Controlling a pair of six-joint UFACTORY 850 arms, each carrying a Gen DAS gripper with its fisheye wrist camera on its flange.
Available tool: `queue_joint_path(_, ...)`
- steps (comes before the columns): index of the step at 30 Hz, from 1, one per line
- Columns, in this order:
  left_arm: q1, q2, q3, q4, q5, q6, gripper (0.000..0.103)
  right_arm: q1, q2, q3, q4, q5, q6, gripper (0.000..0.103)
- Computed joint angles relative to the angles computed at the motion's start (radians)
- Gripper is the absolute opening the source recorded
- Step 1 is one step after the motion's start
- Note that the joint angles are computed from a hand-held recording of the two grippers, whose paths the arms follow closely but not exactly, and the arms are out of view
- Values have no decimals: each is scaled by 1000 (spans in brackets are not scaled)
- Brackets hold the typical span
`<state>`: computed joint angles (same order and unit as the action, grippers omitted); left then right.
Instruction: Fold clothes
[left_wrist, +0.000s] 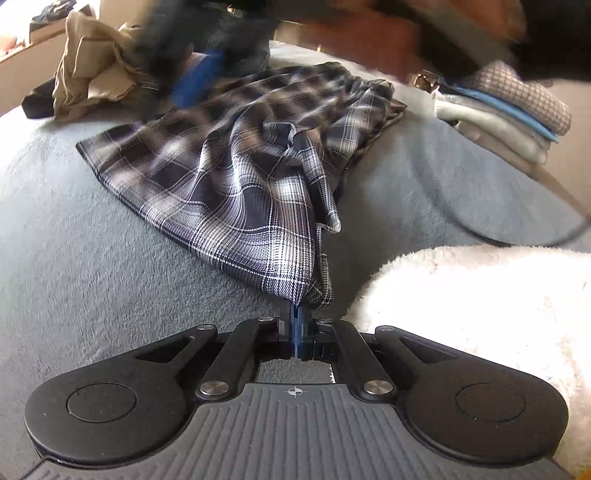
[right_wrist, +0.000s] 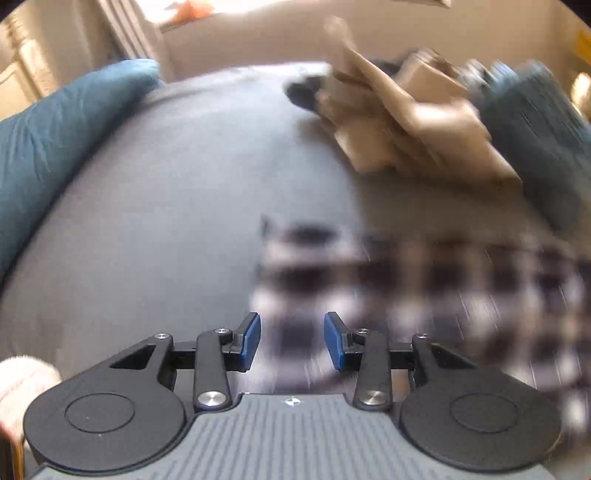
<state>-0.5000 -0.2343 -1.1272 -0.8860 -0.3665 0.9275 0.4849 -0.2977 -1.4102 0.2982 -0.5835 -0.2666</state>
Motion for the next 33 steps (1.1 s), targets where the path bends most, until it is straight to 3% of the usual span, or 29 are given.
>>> queue_joint_path(4,9,1,13,-71,-7,82,0,37,-134,-154,-72,-34,10,41)
queue_joint_path(9,21,0,18,-135,-26,140,0,43,-219,-264,-79,-68,-164,43)
queue_joint_path(11,25,-1,19,-154,-34,161,0,31,-304,-375,-61,-147,-198,43)
queue_joint_path(15,32,-1,22,-186,-48,206,0,11,-466,-606,-32,-396,-225,38)
queue_joint_path(16,33,0,23,-195,-49,220,0,10,-500,-657,-28,-454,-245,33)
queue_joint_path(17,34,-1,23,-207,-53,234,0,11,-519,-686,-31,-484,-262,16)
queue_joint_path(18,35,-3,23,-219,-60,247,0,14,-528,-700,-37,-496,-277,5)
queue_joint_path(20,38,-5,22,-246,-83,278,0,17,-539,-719,-42,-508,-296,3)
queue_joint_path(33,48,-31,3,-248,-148,291,0,14,-567,-725,9,-442,-193,3)
